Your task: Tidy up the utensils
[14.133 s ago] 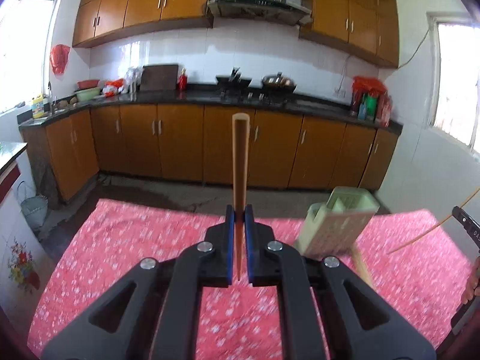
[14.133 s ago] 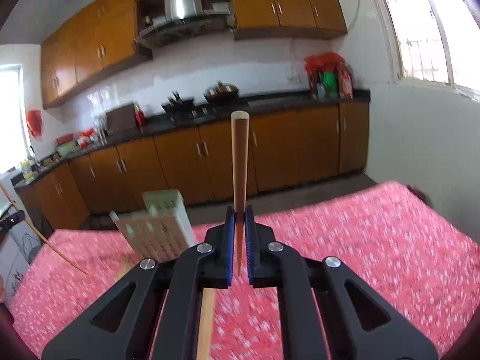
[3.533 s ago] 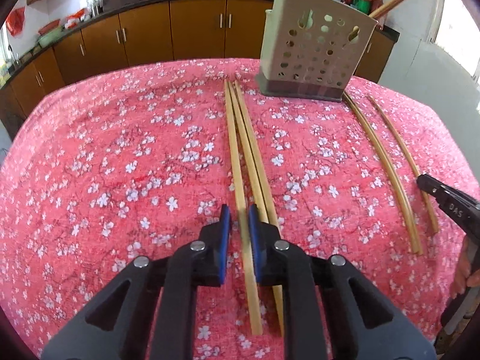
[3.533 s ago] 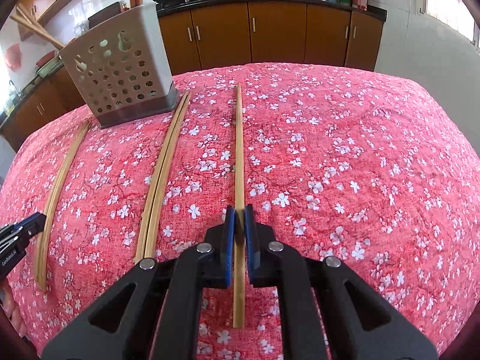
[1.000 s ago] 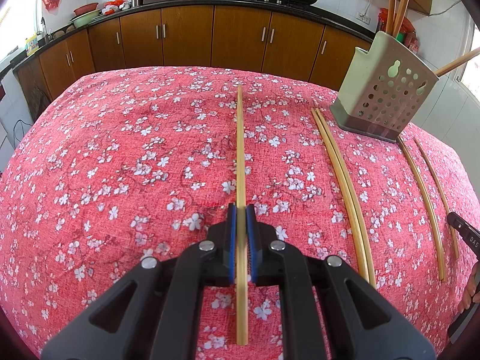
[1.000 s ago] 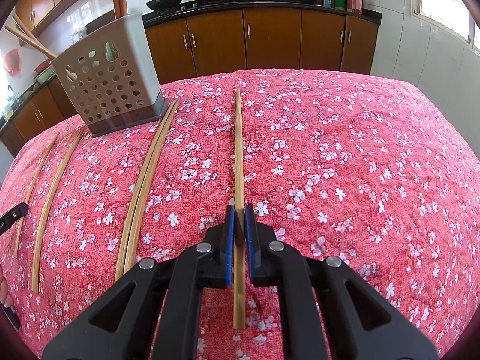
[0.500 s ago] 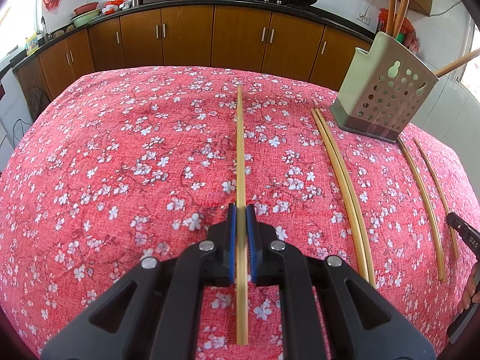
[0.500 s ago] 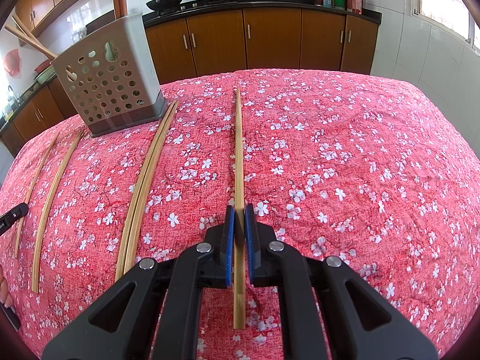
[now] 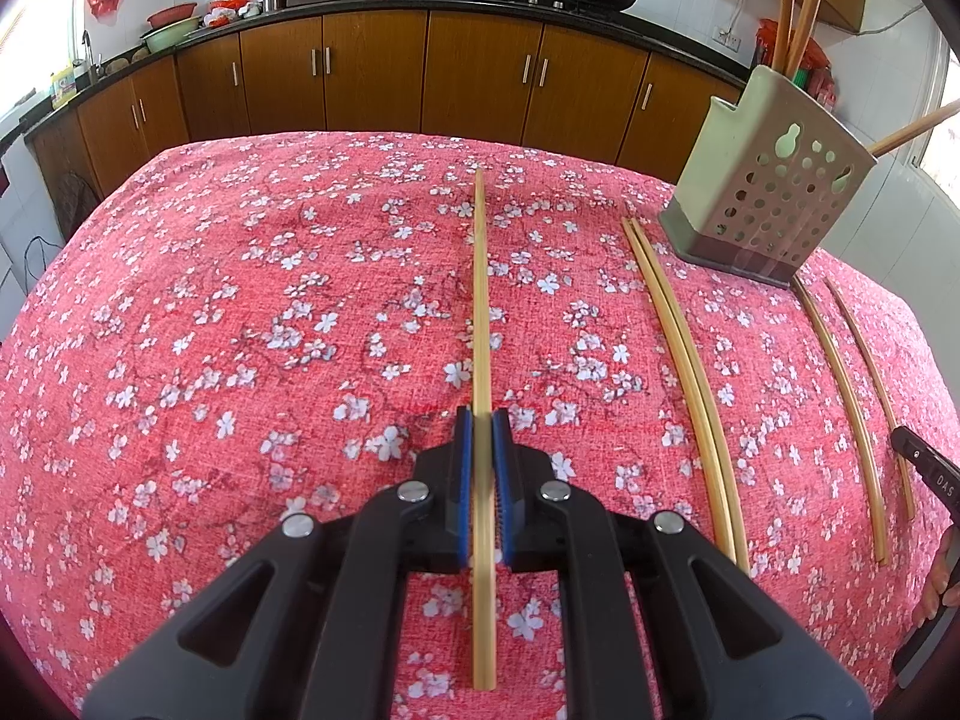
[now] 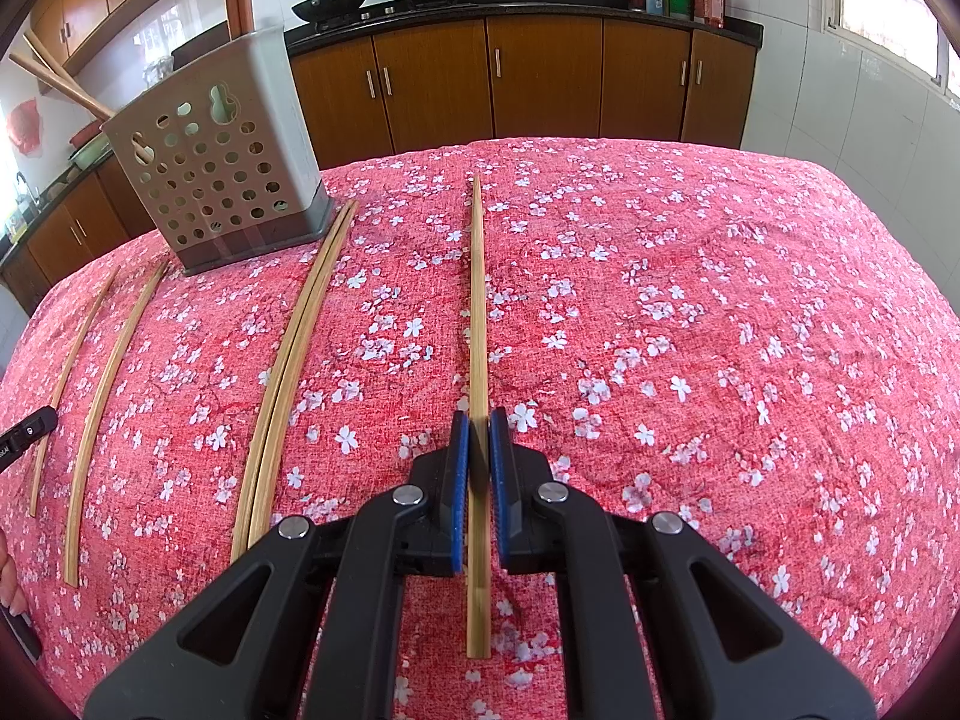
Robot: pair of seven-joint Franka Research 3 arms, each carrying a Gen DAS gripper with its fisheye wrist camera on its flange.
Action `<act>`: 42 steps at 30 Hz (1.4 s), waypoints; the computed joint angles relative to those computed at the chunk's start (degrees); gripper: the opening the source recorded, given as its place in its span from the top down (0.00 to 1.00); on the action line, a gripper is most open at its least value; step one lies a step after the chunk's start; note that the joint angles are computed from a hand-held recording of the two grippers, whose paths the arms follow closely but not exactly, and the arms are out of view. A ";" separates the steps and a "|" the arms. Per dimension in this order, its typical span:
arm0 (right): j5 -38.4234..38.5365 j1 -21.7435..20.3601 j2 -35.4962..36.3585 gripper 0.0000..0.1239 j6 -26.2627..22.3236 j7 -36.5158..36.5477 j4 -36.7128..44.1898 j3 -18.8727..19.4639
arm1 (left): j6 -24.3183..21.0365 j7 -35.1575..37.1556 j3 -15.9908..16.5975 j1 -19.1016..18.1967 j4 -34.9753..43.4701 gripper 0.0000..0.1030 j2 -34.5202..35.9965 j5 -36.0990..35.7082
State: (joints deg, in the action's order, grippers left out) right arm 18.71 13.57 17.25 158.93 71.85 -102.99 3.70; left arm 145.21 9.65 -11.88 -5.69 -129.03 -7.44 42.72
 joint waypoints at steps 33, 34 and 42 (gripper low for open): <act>33.95 -3.18 -8.60 0.94 12.77 -30.00 2.17 5.78 | -4.65 2.61 -3.91 0.92 9.79 0.92 -8.75 11.82; 34.94 -3.19 -8.70 0.94 12.10 -30.71 2.55 5.71 | -4.19 3.37 -3.76 0.88 9.98 0.92 -9.19 11.53; 52.64 -2.64 -11.09 0.94 1.48 -41.50 8.83 4.91 | 1.18 0.71 -5.45 2.05 15.40 0.92 -7.26 15.06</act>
State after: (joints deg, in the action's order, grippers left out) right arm 71.35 10.93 6.15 160.40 30.36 -94.17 8.61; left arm 146.39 10.36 -17.33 -3.64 -113.63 -14.70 57.77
